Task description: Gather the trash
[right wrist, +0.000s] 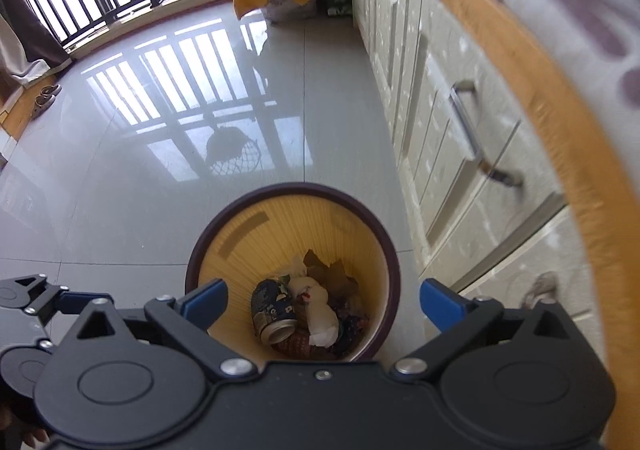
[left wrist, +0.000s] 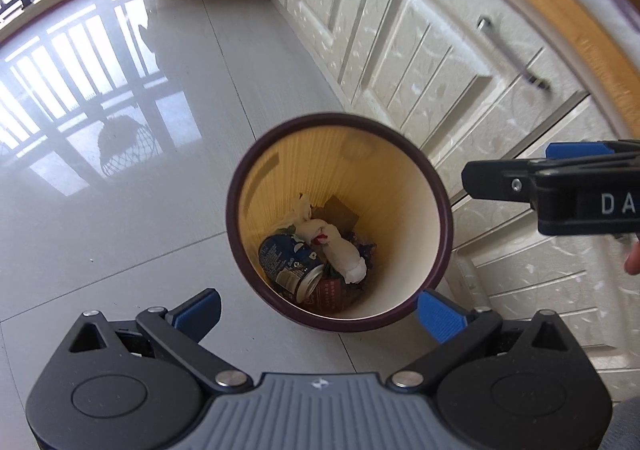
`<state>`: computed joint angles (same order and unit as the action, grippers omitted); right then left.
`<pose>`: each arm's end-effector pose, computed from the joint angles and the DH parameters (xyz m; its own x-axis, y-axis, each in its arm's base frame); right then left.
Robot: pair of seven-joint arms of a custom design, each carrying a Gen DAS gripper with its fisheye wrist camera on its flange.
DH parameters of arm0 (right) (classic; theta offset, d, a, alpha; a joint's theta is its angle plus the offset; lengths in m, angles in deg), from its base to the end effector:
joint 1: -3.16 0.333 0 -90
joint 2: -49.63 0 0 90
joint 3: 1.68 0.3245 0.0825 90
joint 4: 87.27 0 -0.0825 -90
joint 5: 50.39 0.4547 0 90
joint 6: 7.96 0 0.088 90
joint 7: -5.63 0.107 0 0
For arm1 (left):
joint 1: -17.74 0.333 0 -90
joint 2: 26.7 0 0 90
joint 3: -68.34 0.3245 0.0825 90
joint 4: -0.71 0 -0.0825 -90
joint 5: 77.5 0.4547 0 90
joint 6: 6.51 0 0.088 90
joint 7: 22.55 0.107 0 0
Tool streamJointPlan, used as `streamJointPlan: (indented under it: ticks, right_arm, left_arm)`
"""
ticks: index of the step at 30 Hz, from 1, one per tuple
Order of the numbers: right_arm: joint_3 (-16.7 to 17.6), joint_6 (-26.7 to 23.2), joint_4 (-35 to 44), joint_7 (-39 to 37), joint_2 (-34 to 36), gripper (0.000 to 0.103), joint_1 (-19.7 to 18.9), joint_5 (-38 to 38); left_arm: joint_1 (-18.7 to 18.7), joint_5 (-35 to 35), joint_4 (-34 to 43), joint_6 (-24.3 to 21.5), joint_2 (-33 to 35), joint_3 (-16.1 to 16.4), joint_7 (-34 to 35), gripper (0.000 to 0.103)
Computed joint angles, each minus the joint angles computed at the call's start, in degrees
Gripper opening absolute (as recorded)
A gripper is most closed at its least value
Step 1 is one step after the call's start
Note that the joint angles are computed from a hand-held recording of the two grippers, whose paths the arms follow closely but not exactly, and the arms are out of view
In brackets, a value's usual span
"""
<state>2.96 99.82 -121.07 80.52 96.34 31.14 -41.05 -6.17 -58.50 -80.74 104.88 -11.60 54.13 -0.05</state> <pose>0.7328 0.4391 0.5996 0.7183 -0.6896 -0.0925 -0.6347 -0.5950 -0.4931 0.6062 -0.4197 0.5814 0.4101 -0.9025 0.1313 -0.8371 -0.4297 -0.3386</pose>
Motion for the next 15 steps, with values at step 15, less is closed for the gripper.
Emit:
streamJointPlan:
  ticks: [15]
  right_arm:
    - [1.37,10.95,-26.77,-2.69,-22.01,0.103,-3.87,3.32]
  left_arm:
    - [-4.93,10.92,6.03,-9.6,-3.71,-1.06,-9.17,0.103]
